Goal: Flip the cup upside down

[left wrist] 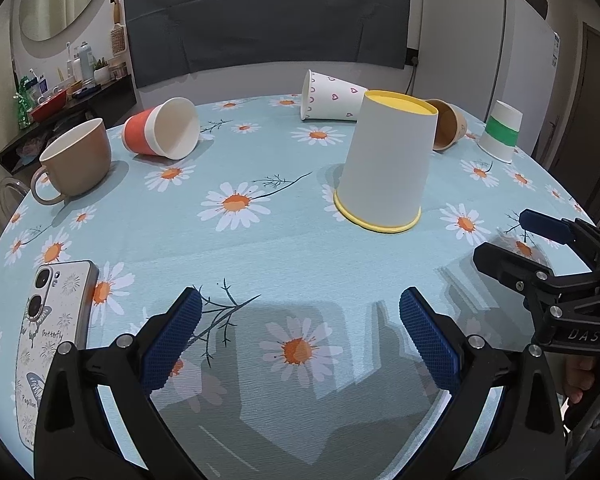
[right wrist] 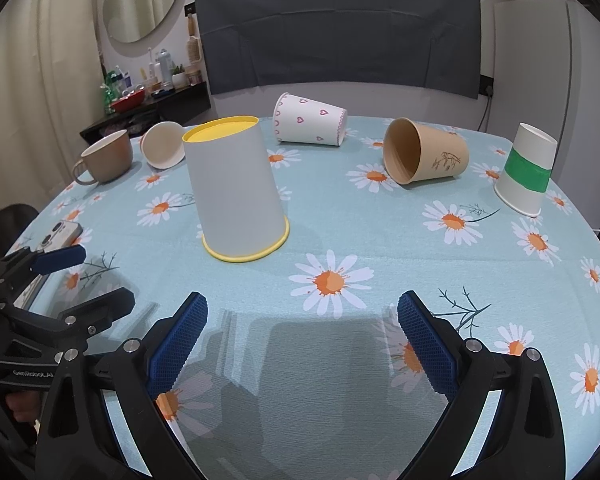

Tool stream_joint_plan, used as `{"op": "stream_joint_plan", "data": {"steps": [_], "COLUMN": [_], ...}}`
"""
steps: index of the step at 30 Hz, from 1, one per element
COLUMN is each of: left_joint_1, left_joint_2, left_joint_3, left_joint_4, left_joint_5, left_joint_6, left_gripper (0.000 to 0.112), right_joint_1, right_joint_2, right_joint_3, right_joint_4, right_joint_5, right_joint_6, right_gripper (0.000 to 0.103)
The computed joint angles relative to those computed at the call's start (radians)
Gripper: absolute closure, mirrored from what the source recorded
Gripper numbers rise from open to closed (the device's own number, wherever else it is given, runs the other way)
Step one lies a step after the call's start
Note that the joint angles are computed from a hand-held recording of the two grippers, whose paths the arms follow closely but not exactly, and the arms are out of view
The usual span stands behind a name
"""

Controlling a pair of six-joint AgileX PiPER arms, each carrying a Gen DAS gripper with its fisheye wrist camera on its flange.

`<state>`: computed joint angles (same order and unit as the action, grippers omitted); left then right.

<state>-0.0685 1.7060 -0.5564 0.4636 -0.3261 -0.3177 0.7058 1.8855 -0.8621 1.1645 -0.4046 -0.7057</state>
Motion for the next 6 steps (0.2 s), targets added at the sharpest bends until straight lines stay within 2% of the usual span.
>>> {"op": "stream_joint_plan", "data": {"steps": [6], "left_joint_1": [0.002], "left_joint_2": [-0.003], "left_joint_3": [0.002], "left_joint_4": [-0.001], "left_joint_5": [-0.001], "left_joint_6": [0.002], "left_gripper": [0.015], "right_joint_1": [-0.001], "right_joint_2": [0.0], "right_joint_3": [-0.001], "right_joint_4": [0.0], "right_joint_5": [0.001], "right_joint_6": [0.0], "right_gripper": [0.011]}}
